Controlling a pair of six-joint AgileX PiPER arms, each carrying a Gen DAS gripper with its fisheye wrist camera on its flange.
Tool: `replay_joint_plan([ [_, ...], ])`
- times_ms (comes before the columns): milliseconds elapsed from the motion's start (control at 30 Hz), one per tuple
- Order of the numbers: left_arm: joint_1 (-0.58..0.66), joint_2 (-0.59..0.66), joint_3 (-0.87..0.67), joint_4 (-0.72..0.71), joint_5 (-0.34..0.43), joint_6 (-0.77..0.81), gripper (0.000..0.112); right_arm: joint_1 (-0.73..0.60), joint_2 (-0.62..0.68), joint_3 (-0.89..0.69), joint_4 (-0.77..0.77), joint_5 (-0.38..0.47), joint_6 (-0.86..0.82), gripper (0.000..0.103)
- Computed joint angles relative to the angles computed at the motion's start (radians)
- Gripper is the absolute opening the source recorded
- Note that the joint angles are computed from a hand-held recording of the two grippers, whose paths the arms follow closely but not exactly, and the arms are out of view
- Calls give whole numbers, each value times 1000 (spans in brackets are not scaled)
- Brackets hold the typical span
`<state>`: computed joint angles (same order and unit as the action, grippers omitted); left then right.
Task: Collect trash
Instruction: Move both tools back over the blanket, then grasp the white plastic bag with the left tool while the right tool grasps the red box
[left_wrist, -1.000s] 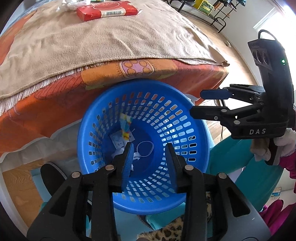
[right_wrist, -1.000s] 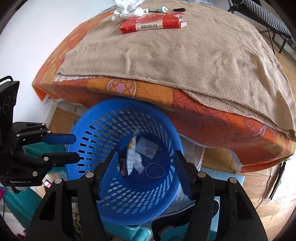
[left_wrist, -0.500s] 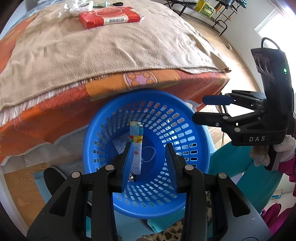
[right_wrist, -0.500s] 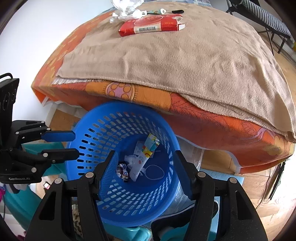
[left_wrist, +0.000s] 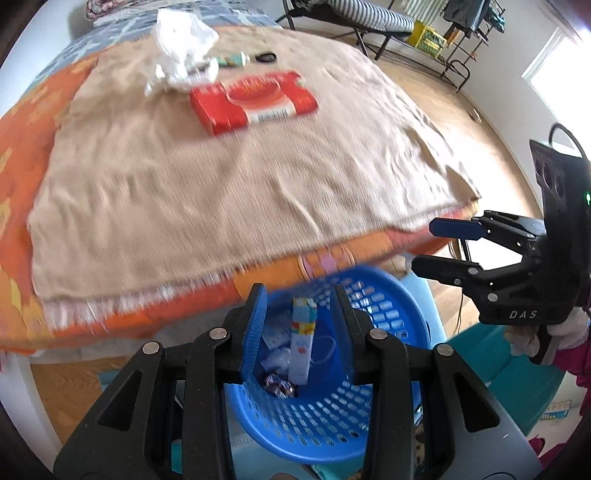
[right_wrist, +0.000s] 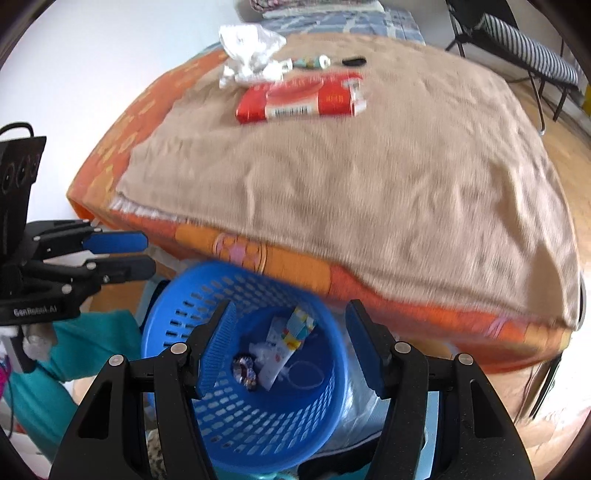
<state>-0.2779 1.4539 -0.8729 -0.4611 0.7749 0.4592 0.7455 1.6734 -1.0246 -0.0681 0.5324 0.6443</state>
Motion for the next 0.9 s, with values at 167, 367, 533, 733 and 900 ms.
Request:
replay_joint_plan([
  [167,51,58,-116,6,-10,-13,47,-54,17,-62,-47,-34,-42,61],
  [367,114,169,-287,0,-10,-35,48,-129,79,-162,2,-102,-214,61],
  [533,125,289,-440,18,-18,-75,48,-190,166,-277,126,-94,-371,61],
  [733,129,443,-634,45,1,-149,48,-262,303,-449,275,-10,-530,61],
  [900,124,569,-784,103,12,-222,54,-328,398,-557,421,48,-638,61],
])
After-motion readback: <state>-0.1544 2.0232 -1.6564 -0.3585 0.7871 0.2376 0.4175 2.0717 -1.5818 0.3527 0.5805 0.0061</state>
